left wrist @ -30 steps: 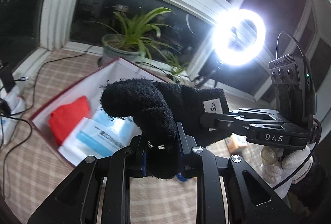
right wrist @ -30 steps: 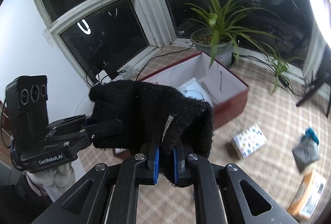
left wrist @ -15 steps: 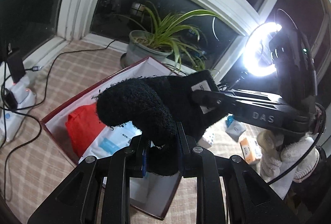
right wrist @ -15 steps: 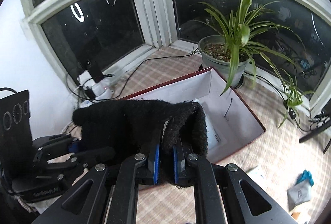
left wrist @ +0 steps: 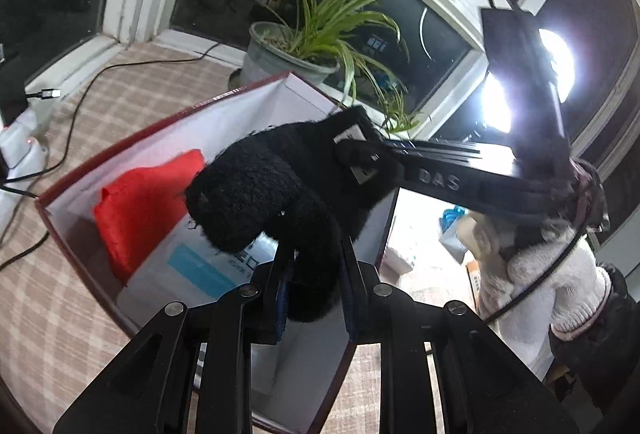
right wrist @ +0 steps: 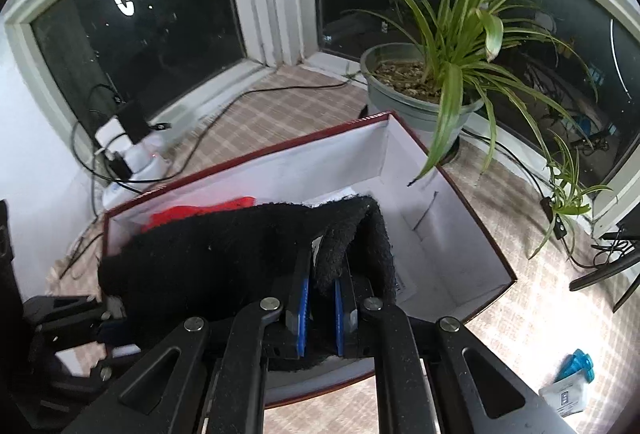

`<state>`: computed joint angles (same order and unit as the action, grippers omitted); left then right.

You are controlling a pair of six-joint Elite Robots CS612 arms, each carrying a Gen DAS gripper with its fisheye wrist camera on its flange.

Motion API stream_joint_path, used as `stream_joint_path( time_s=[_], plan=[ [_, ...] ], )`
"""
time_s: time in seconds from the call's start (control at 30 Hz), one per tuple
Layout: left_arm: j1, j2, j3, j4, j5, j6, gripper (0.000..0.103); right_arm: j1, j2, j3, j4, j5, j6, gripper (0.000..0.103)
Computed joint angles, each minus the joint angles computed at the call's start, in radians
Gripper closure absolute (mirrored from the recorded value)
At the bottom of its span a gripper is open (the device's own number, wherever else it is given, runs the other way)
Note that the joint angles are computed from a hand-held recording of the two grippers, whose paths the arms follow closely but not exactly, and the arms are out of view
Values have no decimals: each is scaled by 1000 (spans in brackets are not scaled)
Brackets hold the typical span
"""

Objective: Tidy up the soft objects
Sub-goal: 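Lower the glove into the box and open both grippers, then move both grippers to the orange-and-white wrapped package on the floor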

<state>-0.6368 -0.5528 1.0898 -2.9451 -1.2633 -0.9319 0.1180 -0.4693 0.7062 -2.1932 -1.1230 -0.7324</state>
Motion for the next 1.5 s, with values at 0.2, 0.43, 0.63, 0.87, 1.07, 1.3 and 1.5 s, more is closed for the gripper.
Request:
stream_joint_path(
  time_s=[0.2,0.43,0.63,0.87,1.07,1.3,1.5],
  plan=[
    [-3,0,-11,34,22,11,83,2,31,-49,9,-36,19,94],
    [-10,-11,-1,58,61,16,83,0,41,-65,18,-41,21,88],
    [-17,-24,16,69,92,2,83,0,29,-38,-41,-48,24,50],
    [-30,-44,37,79,143,-2,76,-7,0,11,-95,-28,18,47],
    [-50,-61,46,96,212,8,57,-25,-43,77,-125,24,27,43],
    [-76,-73,44,146,279,-4,39,-56,-93,164,-153,84,41,38],
    [-99,-74,25,208,326,-42,34,-93,-135,239,-180,136,37,38]
  ],
)
